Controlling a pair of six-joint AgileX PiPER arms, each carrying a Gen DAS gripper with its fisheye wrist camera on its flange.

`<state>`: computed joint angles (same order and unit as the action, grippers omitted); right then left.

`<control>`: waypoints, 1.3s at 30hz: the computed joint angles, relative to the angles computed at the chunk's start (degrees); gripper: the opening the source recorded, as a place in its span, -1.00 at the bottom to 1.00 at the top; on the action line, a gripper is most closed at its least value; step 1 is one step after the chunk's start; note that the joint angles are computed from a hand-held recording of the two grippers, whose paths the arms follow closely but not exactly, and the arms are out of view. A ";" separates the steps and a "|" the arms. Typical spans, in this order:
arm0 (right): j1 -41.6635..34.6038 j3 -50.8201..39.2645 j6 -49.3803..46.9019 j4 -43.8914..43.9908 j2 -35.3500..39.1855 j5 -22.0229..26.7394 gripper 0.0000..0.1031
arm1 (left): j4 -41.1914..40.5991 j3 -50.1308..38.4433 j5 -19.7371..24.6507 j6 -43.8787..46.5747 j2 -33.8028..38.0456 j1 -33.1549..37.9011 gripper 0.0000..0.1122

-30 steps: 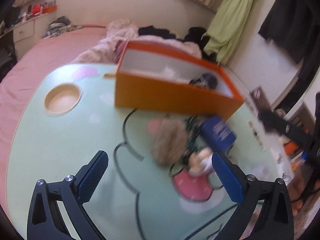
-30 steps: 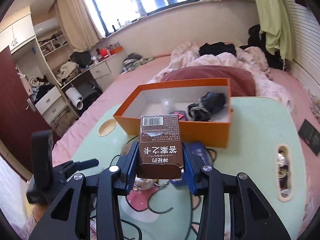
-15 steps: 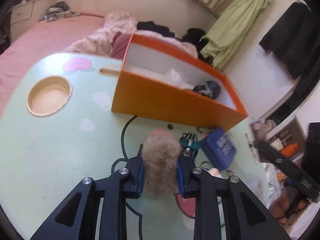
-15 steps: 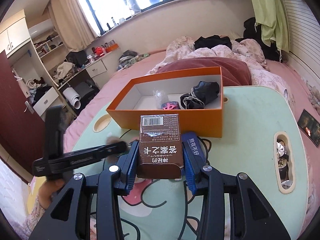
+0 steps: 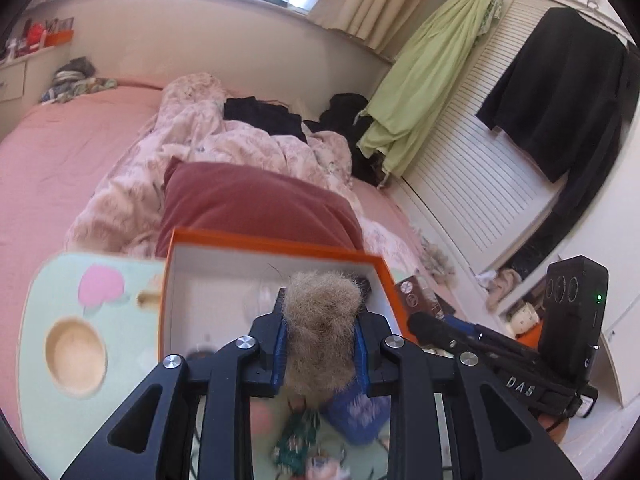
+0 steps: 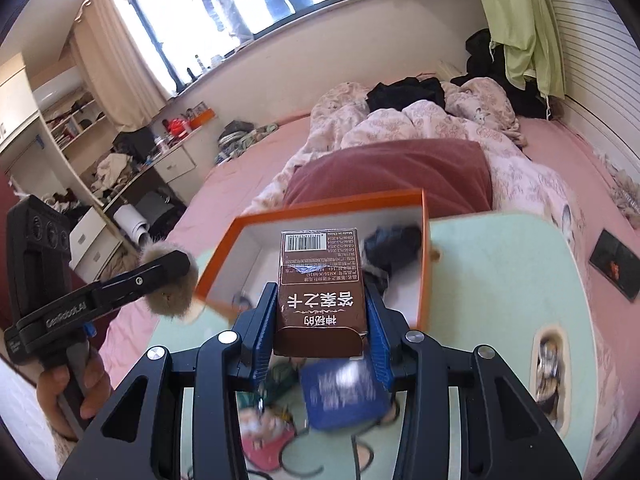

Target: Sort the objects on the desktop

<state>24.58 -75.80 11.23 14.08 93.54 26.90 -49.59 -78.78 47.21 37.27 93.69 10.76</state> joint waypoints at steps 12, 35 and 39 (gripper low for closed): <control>1.97 4.55 16.25 -14.56 -3.30 -1.78 0.24 | 5.94 10.44 -3.38 -0.55 -6.66 -0.52 0.49; 26.72 40.56 86.26 -80.21 -16.54 8.86 0.30 | 17.15 45.17 -22.13 5.20 -23.25 -3.93 0.79; 29.72 40.64 89.64 -83.56 -15.55 10.76 -0.16 | 2.23 46.36 -18.38 22.01 -27.50 -0.12 0.69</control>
<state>54.30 -35.15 100.87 -69.48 77.99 37.66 -47.36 -32.42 28.83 59.28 66.19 10.65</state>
